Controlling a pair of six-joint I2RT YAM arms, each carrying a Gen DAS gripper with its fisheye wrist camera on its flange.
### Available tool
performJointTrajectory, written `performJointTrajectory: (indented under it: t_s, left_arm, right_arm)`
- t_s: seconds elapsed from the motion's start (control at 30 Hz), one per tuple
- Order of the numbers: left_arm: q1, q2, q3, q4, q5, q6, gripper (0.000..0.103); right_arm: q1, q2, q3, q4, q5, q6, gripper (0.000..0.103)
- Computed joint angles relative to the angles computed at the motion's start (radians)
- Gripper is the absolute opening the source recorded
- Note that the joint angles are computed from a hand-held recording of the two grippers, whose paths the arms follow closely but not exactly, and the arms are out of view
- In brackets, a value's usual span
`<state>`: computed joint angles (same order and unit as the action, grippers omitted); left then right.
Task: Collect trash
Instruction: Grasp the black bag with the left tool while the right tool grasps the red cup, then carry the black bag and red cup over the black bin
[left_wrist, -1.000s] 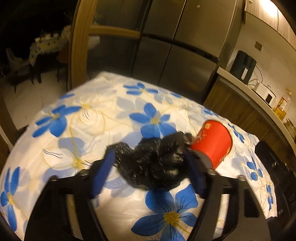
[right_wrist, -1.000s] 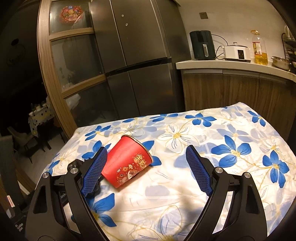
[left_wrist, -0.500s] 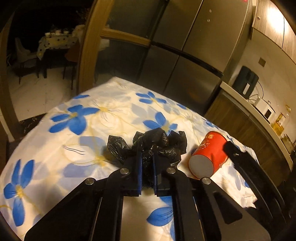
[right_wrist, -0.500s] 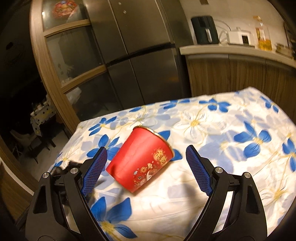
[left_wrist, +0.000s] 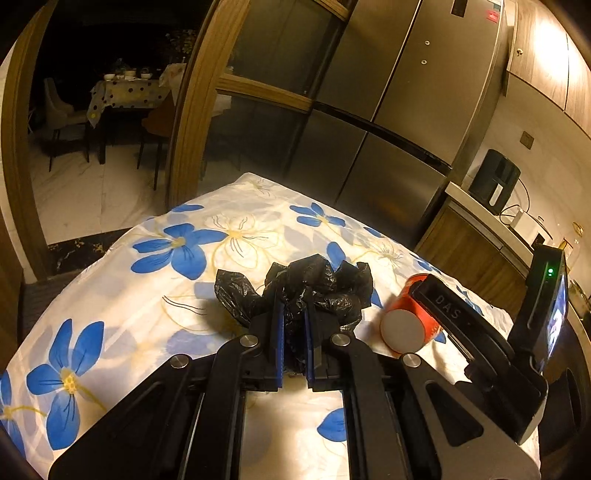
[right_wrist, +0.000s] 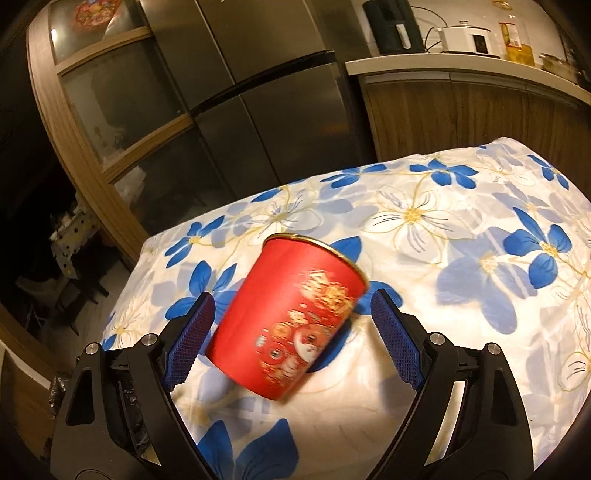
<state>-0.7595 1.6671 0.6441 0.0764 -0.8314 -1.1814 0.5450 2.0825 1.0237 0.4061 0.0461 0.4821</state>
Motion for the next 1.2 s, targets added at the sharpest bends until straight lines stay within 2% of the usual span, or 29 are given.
performJointTrajectory:
  t_s: [0.13,0.2,0.27,0.7,1.03,1.2]
  left_arm:
    - [0.007,0.005,-0.003,0.011,0.014,0.004,0.008]
    - [0.006,0.01,0.003,0.009,0.02,0.009,0.008]
    - [0.004,0.009,0.005,0.008,0.02,0.014,0.008]
    - [-0.062,0.036,0.119,-0.095,-0.023,0.014,0.008]
    - [-0.165,0.161,0.325,-0.214,-0.057,-0.01,0.008]
    - [-0.216,0.247,0.457,-0.279,-0.067,-0.014,0.008]
  right_arm:
    - [-0.009,0.022,0.029,-0.028,-0.032,0.01,0.069]
    - [-0.008,0.016,0.021,-0.021,-0.031,0.003,0.06]
    - [-0.008,0.001,0.003,-0.008,-0.031,-0.013,0.058]
    - [-0.094,-0.207,-0.246,0.116,-0.088,-0.095,0.058]
    - [-0.242,-0.417,-0.436,0.167,-0.148,-0.185,0.058]
    - [-0.376,-0.519,-0.521,0.171,-0.223,-0.239,0.058]
